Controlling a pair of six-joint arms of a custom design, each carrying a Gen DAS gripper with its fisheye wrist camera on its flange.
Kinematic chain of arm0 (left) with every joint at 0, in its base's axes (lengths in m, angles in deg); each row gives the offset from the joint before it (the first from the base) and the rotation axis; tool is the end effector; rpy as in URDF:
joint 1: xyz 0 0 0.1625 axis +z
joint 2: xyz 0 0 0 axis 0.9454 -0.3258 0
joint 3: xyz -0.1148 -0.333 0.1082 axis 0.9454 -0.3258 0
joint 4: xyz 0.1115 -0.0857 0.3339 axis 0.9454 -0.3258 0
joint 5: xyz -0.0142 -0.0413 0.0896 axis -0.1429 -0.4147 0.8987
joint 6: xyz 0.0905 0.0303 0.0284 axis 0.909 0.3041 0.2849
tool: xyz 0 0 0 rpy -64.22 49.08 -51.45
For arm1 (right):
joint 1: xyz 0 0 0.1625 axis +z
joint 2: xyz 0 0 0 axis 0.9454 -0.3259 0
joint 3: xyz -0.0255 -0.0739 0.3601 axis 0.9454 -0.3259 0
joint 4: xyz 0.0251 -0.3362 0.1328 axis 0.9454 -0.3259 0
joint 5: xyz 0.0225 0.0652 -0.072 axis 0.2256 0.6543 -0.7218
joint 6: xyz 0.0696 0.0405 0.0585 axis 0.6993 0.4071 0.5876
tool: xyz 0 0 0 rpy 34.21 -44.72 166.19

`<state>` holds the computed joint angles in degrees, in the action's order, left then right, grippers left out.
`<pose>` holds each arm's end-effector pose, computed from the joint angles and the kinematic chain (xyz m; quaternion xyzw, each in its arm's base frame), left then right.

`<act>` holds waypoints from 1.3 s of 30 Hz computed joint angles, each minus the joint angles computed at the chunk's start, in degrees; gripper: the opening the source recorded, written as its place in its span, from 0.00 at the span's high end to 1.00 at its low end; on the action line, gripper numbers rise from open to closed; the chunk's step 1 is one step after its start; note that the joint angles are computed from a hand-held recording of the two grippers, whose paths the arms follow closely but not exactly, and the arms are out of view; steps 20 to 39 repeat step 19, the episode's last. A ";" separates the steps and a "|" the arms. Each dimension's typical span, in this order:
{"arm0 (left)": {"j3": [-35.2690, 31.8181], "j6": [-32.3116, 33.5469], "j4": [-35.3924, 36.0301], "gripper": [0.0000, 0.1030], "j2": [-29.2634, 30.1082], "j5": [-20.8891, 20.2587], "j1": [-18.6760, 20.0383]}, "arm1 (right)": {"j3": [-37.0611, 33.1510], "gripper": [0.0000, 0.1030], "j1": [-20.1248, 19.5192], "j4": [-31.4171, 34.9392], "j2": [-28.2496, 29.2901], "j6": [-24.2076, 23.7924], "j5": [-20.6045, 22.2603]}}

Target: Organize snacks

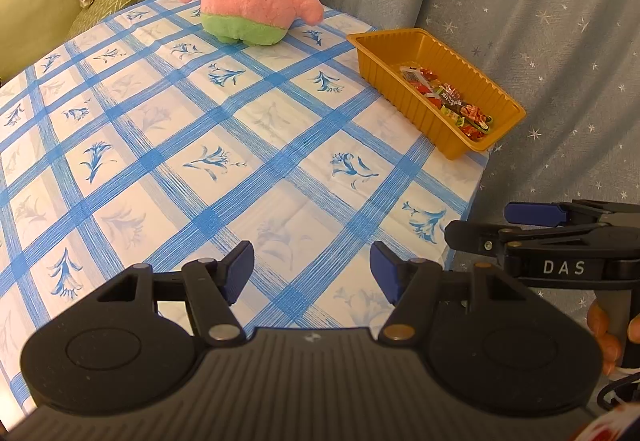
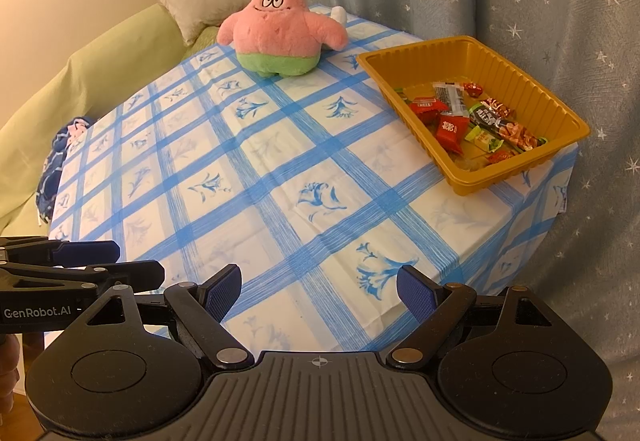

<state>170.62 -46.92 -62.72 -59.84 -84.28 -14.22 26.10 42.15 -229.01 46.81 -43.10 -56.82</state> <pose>-0.0993 -0.5261 0.3223 0.0886 0.9082 -0.2758 0.3021 0.3435 -0.5715 0.0494 0.2295 -0.9310 0.2125 0.1879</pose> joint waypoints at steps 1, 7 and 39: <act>0.24 -0.01 -0.10 0.40 -0.15 0.00 -0.05 | 0.10 0.18 -0.01 -0.01 -0.06 0.02 0.01; 0.06 0.17 -0.17 0.40 -0.08 -0.05 -0.04 | 0.17 0.18 0.01 -0.11 -0.08 0.08 -0.08; -0.77 0.57 -0.16 0.39 0.30 -0.23 0.16 | -0.16 0.18 -0.03 0.00 0.07 0.03 -0.07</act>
